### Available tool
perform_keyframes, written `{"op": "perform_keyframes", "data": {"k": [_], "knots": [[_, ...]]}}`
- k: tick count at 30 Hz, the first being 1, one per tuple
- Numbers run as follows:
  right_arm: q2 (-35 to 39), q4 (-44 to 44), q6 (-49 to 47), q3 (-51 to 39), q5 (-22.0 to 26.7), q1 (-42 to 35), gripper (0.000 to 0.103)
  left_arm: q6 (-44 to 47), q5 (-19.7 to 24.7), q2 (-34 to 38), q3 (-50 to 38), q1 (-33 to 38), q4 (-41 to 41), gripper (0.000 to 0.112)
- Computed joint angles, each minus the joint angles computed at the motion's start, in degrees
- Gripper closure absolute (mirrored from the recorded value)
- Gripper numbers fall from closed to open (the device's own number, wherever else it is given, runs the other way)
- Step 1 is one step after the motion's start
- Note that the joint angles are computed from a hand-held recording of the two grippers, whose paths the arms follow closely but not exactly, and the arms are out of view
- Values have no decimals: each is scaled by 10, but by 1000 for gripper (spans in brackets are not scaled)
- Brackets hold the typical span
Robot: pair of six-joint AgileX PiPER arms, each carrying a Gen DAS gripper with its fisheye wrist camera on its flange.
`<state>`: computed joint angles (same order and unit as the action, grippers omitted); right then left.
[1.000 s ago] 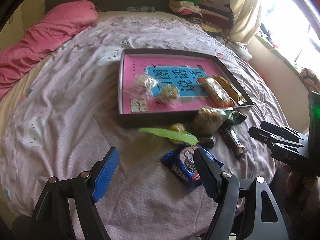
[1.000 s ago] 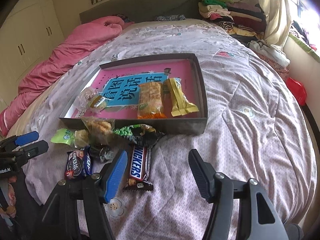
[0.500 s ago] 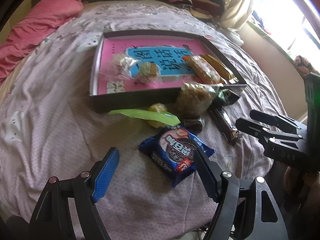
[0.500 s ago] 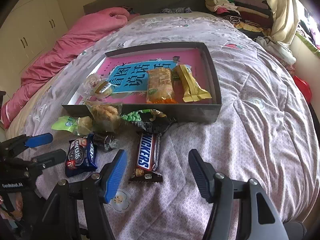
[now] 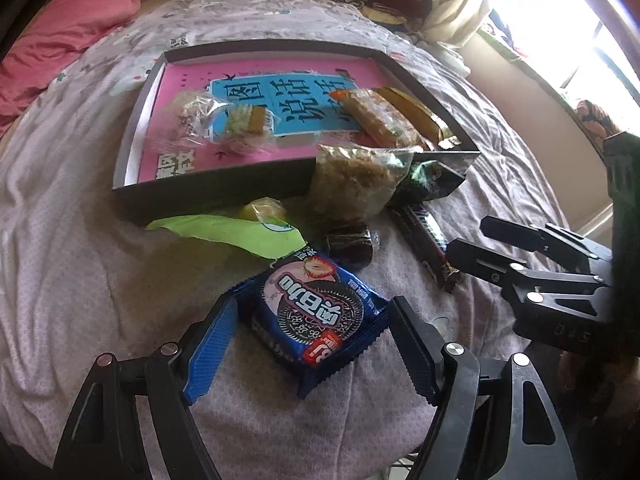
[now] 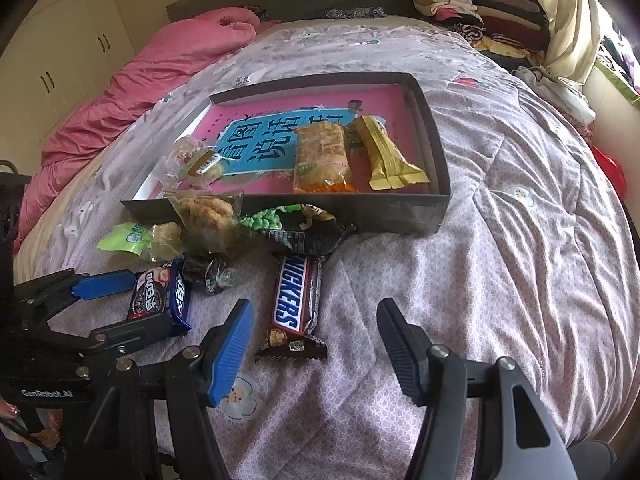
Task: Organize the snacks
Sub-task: 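Grasp the blue cookie pack with left tool while right tool grasps the Snickers bar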
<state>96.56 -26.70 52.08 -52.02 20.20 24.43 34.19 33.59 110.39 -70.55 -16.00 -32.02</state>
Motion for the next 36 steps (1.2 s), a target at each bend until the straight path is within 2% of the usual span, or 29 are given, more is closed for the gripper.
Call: {"op": "perform_keyframes", "data": {"k": [8, 14, 16, 19, 24, 28, 32, 36], "knots": [[15, 38, -41, -4, -10, -5, 40, 40, 10, 32, -20, 18, -30, 23], [41, 50, -56, -18, -18, -1, 40, 64, -6, 43, -20, 15, -26, 23], [51, 50, -56, -24, -17, 0, 42, 72, -11, 46, -22, 14, -30, 23], [61, 25, -35, -29, -17, 4, 52, 74, -12, 49, -25, 14, -33, 23], [72, 32, -54, -33, -28, 2, 69, 67, -21, 51, -26, 5, -24, 23], [79, 32, -59, -37, -32, 1, 72, 75, -19, 58, -34, 4, -33, 24], [78, 103, -125, -29, -56, -16, 73, 84, -19, 61, -35, 5, -43, 24], [75, 99, -128, -26, -56, -17, 73, 100, -15, 59, -32, 10, -57, 27]]}}
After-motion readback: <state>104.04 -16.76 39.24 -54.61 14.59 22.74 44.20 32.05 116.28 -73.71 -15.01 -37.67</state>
